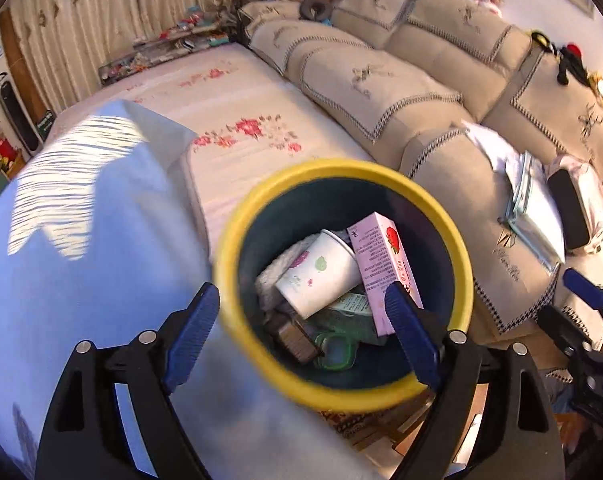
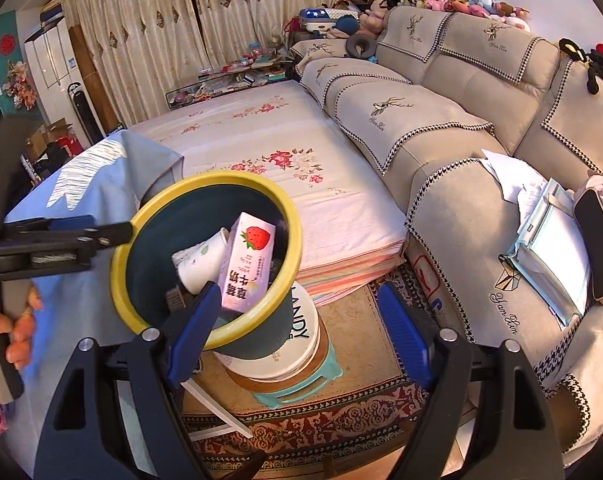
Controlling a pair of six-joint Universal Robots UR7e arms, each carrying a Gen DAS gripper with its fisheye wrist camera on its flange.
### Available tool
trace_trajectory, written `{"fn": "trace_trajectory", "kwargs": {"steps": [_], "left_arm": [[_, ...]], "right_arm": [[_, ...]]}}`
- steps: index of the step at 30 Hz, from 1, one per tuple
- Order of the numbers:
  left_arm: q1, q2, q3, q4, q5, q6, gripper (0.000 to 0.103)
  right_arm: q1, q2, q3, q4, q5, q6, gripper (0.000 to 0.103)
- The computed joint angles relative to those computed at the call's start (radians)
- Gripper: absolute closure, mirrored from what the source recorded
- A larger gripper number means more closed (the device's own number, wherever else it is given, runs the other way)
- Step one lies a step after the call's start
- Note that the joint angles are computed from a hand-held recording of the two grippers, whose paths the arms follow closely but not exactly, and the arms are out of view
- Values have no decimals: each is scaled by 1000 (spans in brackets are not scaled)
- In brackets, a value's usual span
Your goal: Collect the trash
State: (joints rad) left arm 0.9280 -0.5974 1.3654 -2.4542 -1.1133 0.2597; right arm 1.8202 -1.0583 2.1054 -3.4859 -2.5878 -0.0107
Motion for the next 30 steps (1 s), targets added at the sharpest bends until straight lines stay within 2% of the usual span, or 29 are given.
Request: {"fn": "trace_trajectory", "kwargs": {"steps": [6,12,14,16,19,23,27,30], "left_arm": [[15,-285,266,-210,33,15,5],[52,-609,518,-392,144,-1,5],[75,-690,558,-414,167,-11,5],[85,-773,606,-459,213,-12,5],[93,-872,657,-497,261,0,5],[91,-957,710,-550,319,47,5],[99,-1020,737,-504,311,42,5],[80,-1035,760,-491,321,19,5]], "right_arm": [[75,43,-11,-4,15,-6,25],[196,142,-84,9,30,-55,14],[237,178,-115,-8,29,-87,8],[276,215,-155,-20,23,-114,7],[328,260,-205,-31,18,-136,7],[375,301,-246,-31,-8,-152,7],[402,318,-256,-23,-24,-137,7],[409,316,-248,-13,-29,-113,7]]}}
